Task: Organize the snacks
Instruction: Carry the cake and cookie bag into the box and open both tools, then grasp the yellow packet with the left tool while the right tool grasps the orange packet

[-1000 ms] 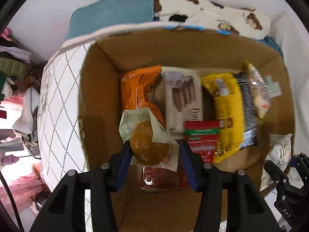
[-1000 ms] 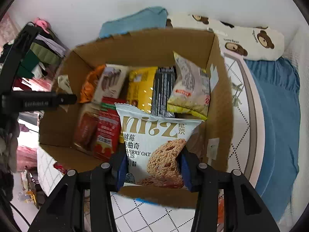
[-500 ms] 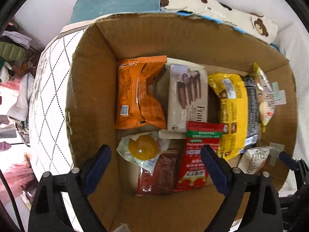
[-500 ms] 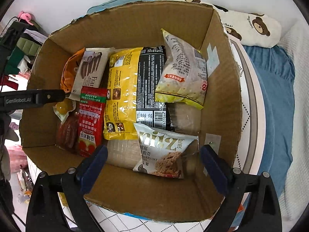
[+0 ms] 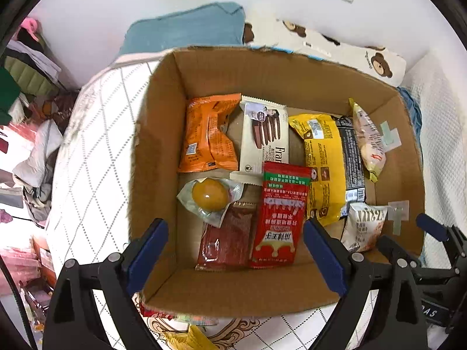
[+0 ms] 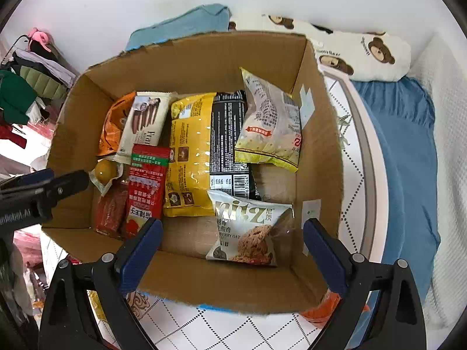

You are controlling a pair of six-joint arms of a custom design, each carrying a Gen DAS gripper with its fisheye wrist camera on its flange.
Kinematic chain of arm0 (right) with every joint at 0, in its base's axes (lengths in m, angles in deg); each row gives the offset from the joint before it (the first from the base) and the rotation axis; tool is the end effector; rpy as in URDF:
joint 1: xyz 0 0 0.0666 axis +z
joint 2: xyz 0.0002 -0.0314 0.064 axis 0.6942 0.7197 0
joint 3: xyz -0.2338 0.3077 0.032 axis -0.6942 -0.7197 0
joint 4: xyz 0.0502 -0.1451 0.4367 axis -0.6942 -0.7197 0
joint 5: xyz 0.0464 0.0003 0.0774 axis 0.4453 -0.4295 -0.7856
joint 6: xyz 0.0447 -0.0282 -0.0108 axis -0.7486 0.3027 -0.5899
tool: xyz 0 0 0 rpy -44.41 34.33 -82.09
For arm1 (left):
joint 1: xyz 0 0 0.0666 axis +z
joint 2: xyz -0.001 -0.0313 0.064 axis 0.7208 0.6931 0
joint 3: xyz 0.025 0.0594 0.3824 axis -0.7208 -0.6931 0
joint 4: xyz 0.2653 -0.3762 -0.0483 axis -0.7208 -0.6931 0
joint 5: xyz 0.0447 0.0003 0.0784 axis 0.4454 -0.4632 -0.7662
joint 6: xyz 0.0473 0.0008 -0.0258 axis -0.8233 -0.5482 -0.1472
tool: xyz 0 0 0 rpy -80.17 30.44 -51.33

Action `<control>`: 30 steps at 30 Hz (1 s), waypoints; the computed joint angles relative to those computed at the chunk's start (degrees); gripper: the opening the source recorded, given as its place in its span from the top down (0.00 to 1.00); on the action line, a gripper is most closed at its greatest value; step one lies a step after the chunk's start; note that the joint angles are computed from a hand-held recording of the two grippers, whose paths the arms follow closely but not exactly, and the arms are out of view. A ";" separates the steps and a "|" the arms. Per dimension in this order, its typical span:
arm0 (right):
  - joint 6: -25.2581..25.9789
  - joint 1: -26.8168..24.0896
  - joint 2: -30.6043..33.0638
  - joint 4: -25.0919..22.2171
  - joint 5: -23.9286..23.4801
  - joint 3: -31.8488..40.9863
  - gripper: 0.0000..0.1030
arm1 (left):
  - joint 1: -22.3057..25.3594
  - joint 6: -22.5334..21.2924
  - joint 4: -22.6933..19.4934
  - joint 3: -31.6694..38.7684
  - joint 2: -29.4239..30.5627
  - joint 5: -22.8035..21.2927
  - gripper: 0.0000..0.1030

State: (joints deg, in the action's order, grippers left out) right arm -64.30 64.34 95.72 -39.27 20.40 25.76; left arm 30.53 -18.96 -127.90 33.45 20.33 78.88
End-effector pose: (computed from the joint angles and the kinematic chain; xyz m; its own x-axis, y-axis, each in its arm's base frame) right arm 0.5487 0.2014 0.4248 -0.9281 0.2195 -0.3008 0.1872 0.9733 0.1327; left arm 0.5905 -0.1664 0.4486 -0.9342 0.2426 -0.2616 0.2617 0.9643 -0.0403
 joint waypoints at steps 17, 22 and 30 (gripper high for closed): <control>-4.30 5.47 -11.71 4.04 8.51 -7.25 0.04 | 0.64 0.38 11.73 -13.90 -16.78 -0.24 0.08; -5.72 7.70 -15.46 4.49 12.59 -8.63 0.04 | 0.60 -0.19 13.42 -17.05 -21.31 0.18 0.08; -7.67 11.81 -19.87 3.40 18.36 -9.43 0.04 | -0.12 0.18 14.79 -20.19 -26.03 1.12 0.08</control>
